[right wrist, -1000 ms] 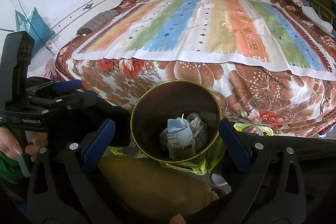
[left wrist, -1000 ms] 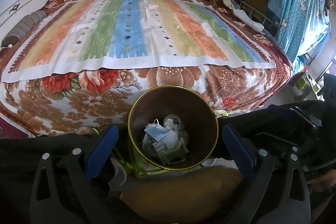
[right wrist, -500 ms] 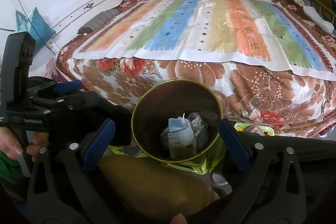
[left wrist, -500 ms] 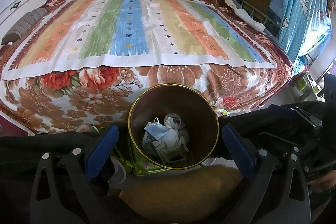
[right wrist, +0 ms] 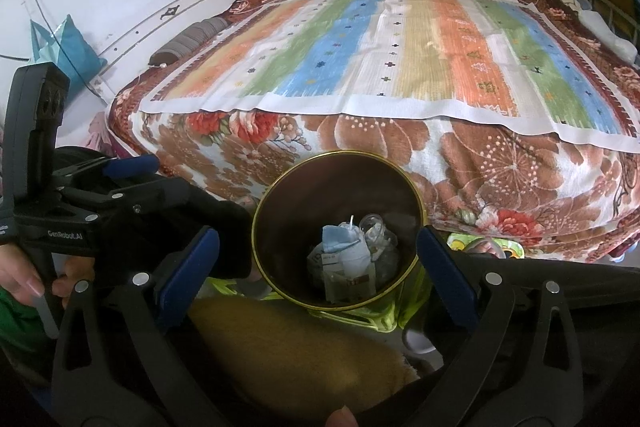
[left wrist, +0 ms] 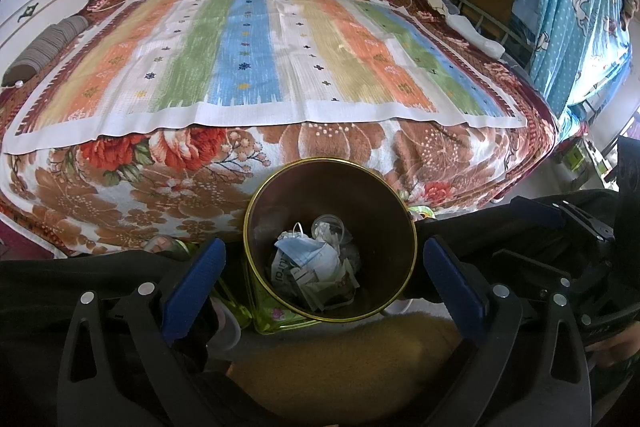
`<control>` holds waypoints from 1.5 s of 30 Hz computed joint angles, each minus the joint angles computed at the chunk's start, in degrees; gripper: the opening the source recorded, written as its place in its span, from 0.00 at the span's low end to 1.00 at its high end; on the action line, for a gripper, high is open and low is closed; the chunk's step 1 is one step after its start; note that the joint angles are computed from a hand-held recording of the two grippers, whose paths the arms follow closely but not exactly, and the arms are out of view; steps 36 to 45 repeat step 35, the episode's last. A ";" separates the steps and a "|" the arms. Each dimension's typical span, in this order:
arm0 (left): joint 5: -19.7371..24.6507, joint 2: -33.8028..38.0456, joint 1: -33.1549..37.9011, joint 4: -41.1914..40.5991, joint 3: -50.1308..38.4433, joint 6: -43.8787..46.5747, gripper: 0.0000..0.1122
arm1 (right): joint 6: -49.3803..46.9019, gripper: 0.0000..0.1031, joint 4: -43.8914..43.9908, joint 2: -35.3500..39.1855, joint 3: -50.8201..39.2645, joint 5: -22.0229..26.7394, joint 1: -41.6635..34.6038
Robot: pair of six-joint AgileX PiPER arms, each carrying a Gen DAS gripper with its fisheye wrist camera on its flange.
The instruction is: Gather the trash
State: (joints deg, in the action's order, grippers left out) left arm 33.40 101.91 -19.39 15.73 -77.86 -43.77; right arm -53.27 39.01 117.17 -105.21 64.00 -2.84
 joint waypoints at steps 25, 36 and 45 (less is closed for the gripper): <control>0.65 0.26 0.19 -0.51 -0.79 0.61 0.87 | 0.14 0.91 -0.04 0.42 -0.71 0.45 -0.13; -1.79 -1.38 0.22 -1.08 3.33 0.71 0.87 | 0.12 0.91 -0.07 0.62 -1.10 0.69 -0.20; -1.79 -1.38 0.22 -1.08 3.33 0.71 0.87 | 0.12 0.91 -0.07 0.62 -1.10 0.69 -0.20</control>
